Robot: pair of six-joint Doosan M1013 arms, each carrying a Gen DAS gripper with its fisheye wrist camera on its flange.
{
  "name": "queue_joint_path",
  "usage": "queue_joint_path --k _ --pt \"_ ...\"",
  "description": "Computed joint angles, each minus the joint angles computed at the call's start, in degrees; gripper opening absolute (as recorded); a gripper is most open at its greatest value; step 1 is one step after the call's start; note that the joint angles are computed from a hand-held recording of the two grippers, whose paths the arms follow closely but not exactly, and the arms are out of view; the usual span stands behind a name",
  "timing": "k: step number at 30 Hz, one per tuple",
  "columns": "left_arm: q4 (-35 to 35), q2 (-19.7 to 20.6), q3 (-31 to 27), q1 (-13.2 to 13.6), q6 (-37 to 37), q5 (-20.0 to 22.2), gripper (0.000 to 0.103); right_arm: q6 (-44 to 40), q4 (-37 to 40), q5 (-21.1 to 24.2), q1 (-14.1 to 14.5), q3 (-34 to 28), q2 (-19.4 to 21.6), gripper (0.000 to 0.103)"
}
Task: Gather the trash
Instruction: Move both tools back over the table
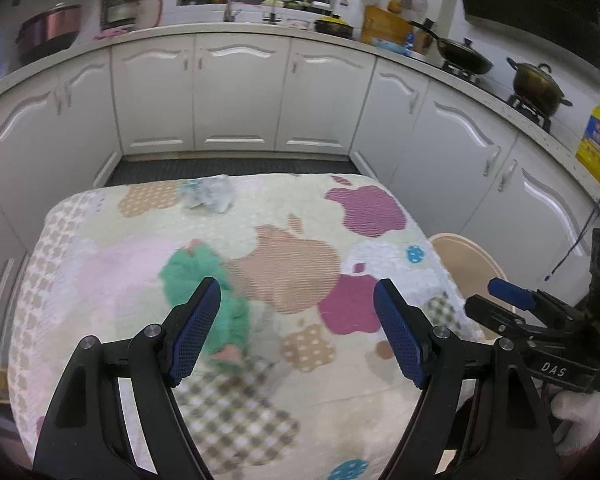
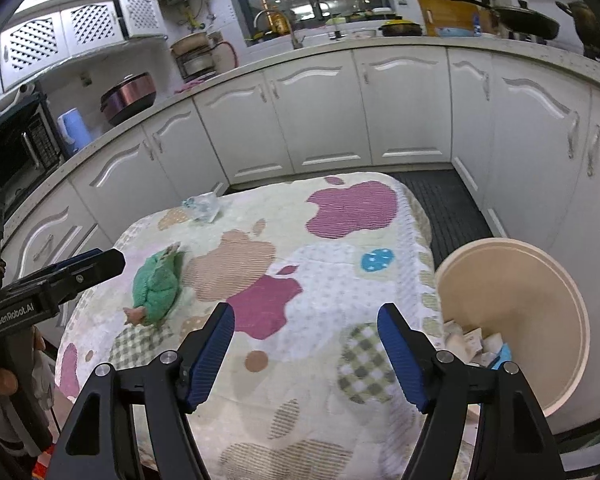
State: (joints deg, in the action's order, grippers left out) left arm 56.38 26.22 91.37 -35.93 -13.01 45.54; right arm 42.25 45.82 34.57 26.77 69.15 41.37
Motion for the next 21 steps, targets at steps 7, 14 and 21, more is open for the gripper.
queue_joint_path --k 7,14,21 --pt "-0.7 -3.1 5.3 0.8 -4.1 0.2 0.078 -0.3 0.0 0.8 0.6 -0.7 0.5 0.074" --pt "-1.4 -5.0 9.2 1.8 -8.9 -3.8 0.078 1.7 -1.8 2.5 1.3 -2.6 1.7 0.074" --pt "-1.8 -4.1 9.2 3.4 -9.8 -8.4 0.078 4.3 -5.4 4.1 2.3 -5.7 3.3 0.075"
